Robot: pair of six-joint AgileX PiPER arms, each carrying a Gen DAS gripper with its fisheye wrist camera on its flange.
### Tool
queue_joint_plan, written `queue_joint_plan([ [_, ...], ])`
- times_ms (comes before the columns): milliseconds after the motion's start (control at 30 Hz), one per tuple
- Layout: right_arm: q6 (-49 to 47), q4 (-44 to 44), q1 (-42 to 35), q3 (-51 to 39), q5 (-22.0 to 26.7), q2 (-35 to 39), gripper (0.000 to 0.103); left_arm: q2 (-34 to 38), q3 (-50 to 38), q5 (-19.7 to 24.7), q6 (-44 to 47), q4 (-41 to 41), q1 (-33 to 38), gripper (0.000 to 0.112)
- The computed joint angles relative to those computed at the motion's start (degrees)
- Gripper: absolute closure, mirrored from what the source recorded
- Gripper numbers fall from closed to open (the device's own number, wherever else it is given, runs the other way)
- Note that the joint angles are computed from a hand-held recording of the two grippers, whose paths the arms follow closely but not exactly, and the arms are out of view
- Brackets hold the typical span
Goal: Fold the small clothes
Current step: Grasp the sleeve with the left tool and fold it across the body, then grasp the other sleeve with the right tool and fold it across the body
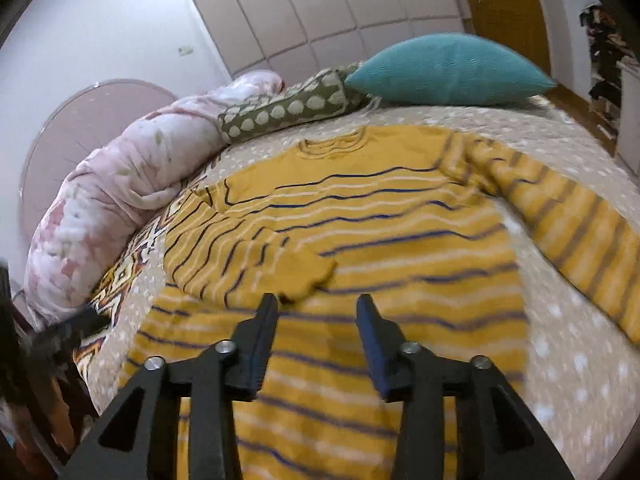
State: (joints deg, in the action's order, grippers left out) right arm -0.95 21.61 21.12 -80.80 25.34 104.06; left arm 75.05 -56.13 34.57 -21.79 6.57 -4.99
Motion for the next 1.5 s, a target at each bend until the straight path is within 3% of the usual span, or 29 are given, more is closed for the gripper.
queue_joint_plan([
  [167, 4.8, 0.3, -1.6, -21.9, 15.6, 16.7, 0.058, -1.5, 5.1, -3.1, 1.5, -3.0, 1.3, 0.042],
  [233, 5.5, 2.4, -1.5, -25.7, 17.2, 20.0, 0.060, -1.6, 5.1, -3.1, -1.4, -0.2, 0.1, 0.042],
  [267, 5.8, 2.3, -1.2, -27.4, 18.0, 21.1, 0.069, -1.7, 5.3, -3.3, -1.8, 0.4, 0.0, 0.042],
  [300, 5.0, 3.1, -1.1, -28.6, 18.8, 21.9, 0.097, -1.8, 5.4, -3.3, -1.8, 0.6, 0.0, 0.042],
  [367, 3.0, 3.5, -0.6, -31.5, 20.9, 22.6, 0.097, -2.1, 5.7, -3.6, -1.7, 0.7, 0.3, 0.042],
  [567, 8.8, -8.2, -1.8, -34.5, 20.4, 19.4, 0.097, -1.8, 5.2, -3.3, -2.4, 2.3, 0.3, 0.042],
  [700, 19.4, -23.6, -3.7, -44.1, 27.1, 24.5, 0.096, -0.1, 5.2, -3.1, -0.5, -0.1, 0.1, 0.042],
  [800, 26.3, -37.4, -3.4, -52.4, 36.0, 31.1, 0.093, 0.0, 5.6, -3.0, -0.2, -0.3, -0.8, 0.042],
  [867, 28.9, -36.6, -4.4, -46.6, 33.6, 27.6, 0.093, 0.2, 5.9, -2.8, -1.8, 1.6, -1.6, 0.042],
  [1000, 26.9, -31.3, -5.3, -23.7, 19.2, 13.3, 0.079, 0.9, 6.4, -3.0, -2.7, 2.2, -2.2, 0.042],
  [1067, 24.2, -28.9, -4.7, -13.7, 14.2, 7.0, 0.077, 1.4, 6.6, -2.2, -5.9, 6.1, -4.2, 0.042],
  [1200, 20.7, -26.5, -5.0, 2.8, 7.5, -3.2, 0.076, 1.8, 8.0, -0.7, -12.3, 13.0, -7.5, 0.048],
  [1400, 28.2, -32.8, -7.6, 21.0, -0.4, -14.6, 0.074, -1.0, 8.0, 3.2, -16.1, 15.1, -10.2, 0.051],
  [1500, 21.3, -23.3, -14.3, 29.0, -5.0, -20.1, 0.067, -3.6, 8.0, 4.3, -17.7, 14.9, -11.4, 0.051],
])
